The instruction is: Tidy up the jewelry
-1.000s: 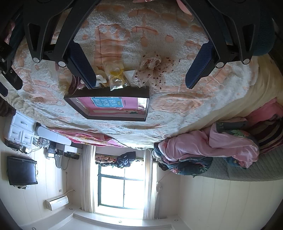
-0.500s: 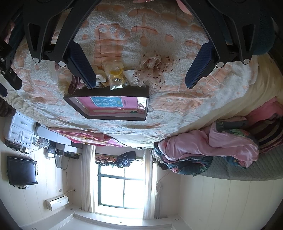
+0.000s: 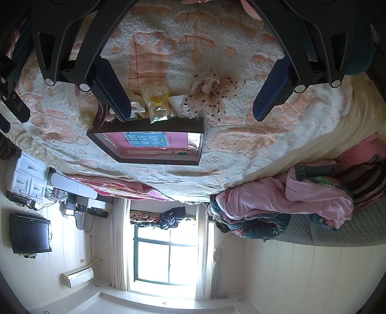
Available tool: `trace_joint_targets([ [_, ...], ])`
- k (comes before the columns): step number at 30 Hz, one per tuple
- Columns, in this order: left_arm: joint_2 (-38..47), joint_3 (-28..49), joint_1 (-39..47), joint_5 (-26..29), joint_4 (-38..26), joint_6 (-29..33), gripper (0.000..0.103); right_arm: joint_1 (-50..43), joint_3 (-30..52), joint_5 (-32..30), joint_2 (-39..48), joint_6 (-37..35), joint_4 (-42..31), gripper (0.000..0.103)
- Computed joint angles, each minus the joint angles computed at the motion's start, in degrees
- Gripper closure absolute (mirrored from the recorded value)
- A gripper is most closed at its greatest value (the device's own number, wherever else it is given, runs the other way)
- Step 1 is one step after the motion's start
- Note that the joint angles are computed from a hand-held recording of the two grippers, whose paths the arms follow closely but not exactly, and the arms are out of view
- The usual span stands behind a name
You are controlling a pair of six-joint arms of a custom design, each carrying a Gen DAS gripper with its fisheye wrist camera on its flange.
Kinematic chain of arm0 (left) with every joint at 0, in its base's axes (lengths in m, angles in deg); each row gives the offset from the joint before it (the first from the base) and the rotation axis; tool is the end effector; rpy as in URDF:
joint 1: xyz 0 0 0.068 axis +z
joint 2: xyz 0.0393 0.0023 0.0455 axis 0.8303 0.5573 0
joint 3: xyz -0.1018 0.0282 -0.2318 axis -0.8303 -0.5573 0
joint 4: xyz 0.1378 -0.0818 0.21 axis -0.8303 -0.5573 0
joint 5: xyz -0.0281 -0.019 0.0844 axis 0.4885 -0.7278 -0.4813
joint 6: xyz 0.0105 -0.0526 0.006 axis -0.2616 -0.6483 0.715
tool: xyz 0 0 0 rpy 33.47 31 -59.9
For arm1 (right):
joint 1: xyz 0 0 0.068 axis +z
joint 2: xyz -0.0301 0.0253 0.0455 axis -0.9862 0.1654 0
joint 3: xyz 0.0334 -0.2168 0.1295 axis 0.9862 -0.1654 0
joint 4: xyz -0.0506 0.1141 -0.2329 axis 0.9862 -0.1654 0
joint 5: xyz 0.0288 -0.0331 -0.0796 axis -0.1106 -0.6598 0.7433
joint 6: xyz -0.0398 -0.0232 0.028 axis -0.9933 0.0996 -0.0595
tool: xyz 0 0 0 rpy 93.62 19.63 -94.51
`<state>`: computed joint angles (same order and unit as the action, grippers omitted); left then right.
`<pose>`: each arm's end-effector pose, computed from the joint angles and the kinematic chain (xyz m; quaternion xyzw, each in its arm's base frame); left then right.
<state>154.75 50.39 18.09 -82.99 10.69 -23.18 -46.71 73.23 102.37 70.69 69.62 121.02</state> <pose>0.2083 -0.1295 0.1125 -0.1174 0.8166 0.0610 0.5618 0.2488 0.1535 0.0979 -0.1255 0.7767 0.0708 0.6132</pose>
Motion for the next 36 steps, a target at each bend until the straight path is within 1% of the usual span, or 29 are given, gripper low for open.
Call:
trace_joint_targets([
  [12, 0.03, -0.13, 0.02, 0.03, 0.30, 0.00, 0.010, 0.16, -0.15, 0.02, 0.11, 0.03, 0.29, 0.006],
  [18, -0.19, 0.22, 0.21, -0.17, -0.64, -0.48, 0.010, 0.18, -0.01, -0.60, 0.24, 0.06, -0.01, 0.006],
  [26, -0.31, 0.08, 0.97, -0.31, -1.18, -1.43, 0.010, 0.23, 1.48, -3.32, 0.67, 0.02, -2.88, 0.006],
  [31, -0.66, 0.08, 2.22, 0.02, -2.47, -2.62, 0.010, 0.26, 4.20, -6.17, 1.29, -0.73, -7.98, 0.006],
  [36, -1.05, -0.01, 3.98, 0.80, -3.82, -3.78, 0.010, 1.36, 6.57, -7.43, 2.72, -1.98, -10.44, 0.006],
])
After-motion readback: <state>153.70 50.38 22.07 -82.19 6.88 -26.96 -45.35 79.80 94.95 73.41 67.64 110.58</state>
